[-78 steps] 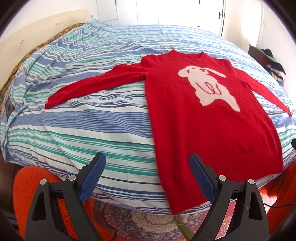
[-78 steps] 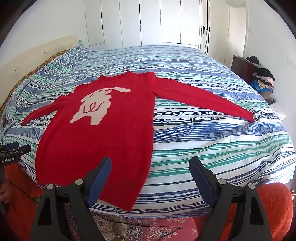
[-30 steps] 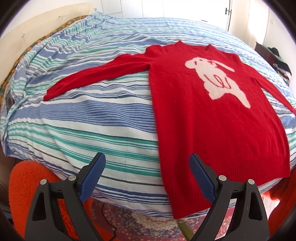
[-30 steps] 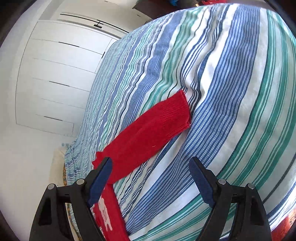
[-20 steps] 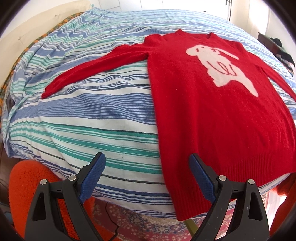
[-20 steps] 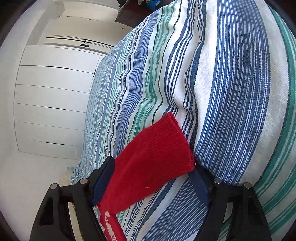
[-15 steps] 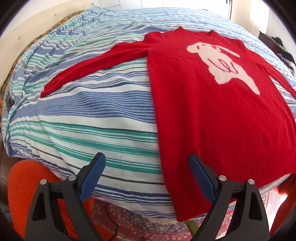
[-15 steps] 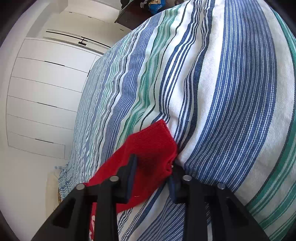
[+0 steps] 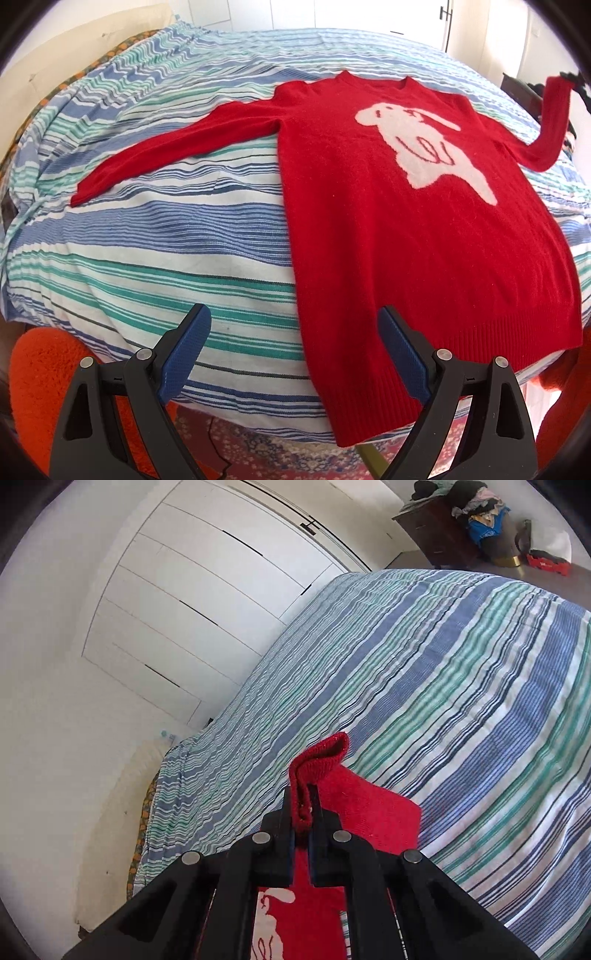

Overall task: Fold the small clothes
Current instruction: 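Lift the held sleeve and fold it across the sweater body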

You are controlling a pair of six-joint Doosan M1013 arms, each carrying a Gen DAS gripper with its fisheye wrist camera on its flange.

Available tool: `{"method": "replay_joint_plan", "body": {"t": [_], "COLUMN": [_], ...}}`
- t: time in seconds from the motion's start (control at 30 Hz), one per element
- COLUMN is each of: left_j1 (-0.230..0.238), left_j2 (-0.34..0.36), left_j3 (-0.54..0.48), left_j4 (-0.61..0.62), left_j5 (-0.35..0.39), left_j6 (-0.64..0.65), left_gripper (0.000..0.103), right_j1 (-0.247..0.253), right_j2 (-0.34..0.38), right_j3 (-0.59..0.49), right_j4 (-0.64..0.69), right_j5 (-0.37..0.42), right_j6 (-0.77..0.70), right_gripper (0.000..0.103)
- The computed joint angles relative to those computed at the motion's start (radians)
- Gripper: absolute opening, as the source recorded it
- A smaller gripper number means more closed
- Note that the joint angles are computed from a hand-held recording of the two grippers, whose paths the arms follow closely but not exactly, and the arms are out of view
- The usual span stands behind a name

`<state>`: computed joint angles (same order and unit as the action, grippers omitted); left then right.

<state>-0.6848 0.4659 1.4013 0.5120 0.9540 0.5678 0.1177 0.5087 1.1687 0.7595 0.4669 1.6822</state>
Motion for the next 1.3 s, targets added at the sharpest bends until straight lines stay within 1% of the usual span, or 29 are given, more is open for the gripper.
{"method": "replay_joint_plan", "body": {"t": [0.07,0.17,0.23,0.3,0.4,0.47,0.53,0.57,0.63,0.67,0.7,0.73,0.77,0.8,0.83,0.93,0.97,1.0,1.03,1.07,1.1,1.13,1.17,1.2,1.23,1.27,1.3], "left_j1": [0.003,0.012,0.02,0.03,0.046,0.055,0.062,0.065,0.072,0.073,0.074,0.074,0.072,0.069,0.067,0.062,0.061,0.06,0.061,0.061,0.061,0.061,0.06,0.06,0.06,0.059,0.059], "left_j2": [-0.009,-0.021,-0.03,-0.039,-0.051,-0.057,-0.062,-0.064,-0.063,-0.062,-0.059,-0.058,-0.056,-0.055,-0.053,-0.05,-0.048,-0.045,-0.043,-0.042,-0.041,-0.039,-0.038,-0.037,-0.035,-0.033,-0.03], "left_j3": [0.01,0.025,0.036,0.048,0.064,0.074,0.083,0.086,0.087,0.086,0.084,0.083,0.08,0.079,0.077,0.073,0.069,0.067,0.065,0.063,0.062,0.06,0.059,0.059,0.058,0.055,0.051], "left_j4": [0.004,-0.002,-0.013,-0.03,-0.059,-0.069,-0.073,-0.08,-0.101,-0.113,-0.12,-0.122,-0.119,-0.113,-0.107,-0.096,-0.096,-0.096,-0.098,-0.101,-0.105,-0.108,-0.109,-0.11,-0.112,-0.114,-0.112], "left_j5": [-0.012,-0.027,-0.037,-0.049,-0.068,-0.077,-0.085,-0.089,-0.093,-0.091,-0.088,-0.085,-0.081,-0.077,-0.072,-0.064,-0.059,-0.055,-0.054,-0.053,-0.054,-0.052,-0.049,-0.048,-0.048,-0.047,-0.045], "left_j6": [-0.012,-0.035,-0.053,-0.071,-0.102,-0.129,-0.155,-0.161,-0.161,-0.156,-0.15,-0.146,-0.143,-0.14,-0.137,-0.126,-0.12,-0.115,-0.111,-0.107,-0.103,-0.098,-0.095,-0.092,-0.088,-0.082,-0.078], "left_gripper": [0.092,0.092,0.092,0.092,0.092,0.092,0.092,0.092,0.092,0.092,0.092,0.092,0.092,0.092,0.092,0.092,0.092,0.092,0.092,0.092,0.092,0.092,0.092,0.092,0.092,0.092,0.092], "right_j1": [0.043,0.092,0.121,0.151,0.195,0.214,0.234,0.239,0.259,0.264,0.272,0.279,0.281,0.279,0.272,0.243,0.229,0.215,0.201,0.19,0.179,0.16,0.145,0.128,0.11,0.101,0.096], "right_j2": [0.04,0.102,0.146,0.186,0.252,0.286,0.314,0.336,0.36,0.367,0.38,0.396,0.416,0.434,0.438,0.392,0.371,0.355,0.348,0.342,0.337,0.326,0.307,0.28,0.246,0.226,0.212], "right_j3": [-0.083,-0.204,-0.277,-0.337,-0.442,-0.478,-0.51,-0.537,-0.561,-0.561,-0.576,-0.597,-0.622,-0.646,-0.64,-0.529,-0.48,-0.441,-0.424,-0.41,-0.395,-0.36,-0.316,-0.264,-0.2,-0.172,-0.162], "right_j4": [-0.06,-0.069,-0.059,-0.079,-0.152,-0.143,-0.157,-0.154,-0.173,-0.166,-0.168,-0.178,-0.157,-0.135,-0.089,0.022,0.051,0.058,0.013,-0.085,-0.216,-0.321,-0.374,-0.375,-0.324,-0.306,-0.286], "right_j5": [0.028,0.108,0.15,0.187,0.258,0.284,0.31,0.329,0.346,0.353,0.371,0.398,0.44,0.49,0.509,0.458,0.429,0.413,0.415,0.432,0.475,0.517,0.512,0.461,0.401,0.369,0.354], "right_j6": [0.021,-0.013,-0.031,-0.028,0.027,0.013,0.034,0.037,0.059,0.041,0.021,0.014,0.003,0.012,-0.004,-0.085,-0.1,-0.085,-0.034,0.035,0.117,0.188,0.25,0.289,0.283,0.264,0.214], "right_gripper": [0.005,0.005,0.005,0.005,0.005,0.005,0.005,0.005,0.005,0.005,0.011,0.023,0.04,0.079,0.083,0.083,0.083,0.083,0.083,0.082,0.082,0.075,0.047,0.037,0.038,0.048,0.053]}}
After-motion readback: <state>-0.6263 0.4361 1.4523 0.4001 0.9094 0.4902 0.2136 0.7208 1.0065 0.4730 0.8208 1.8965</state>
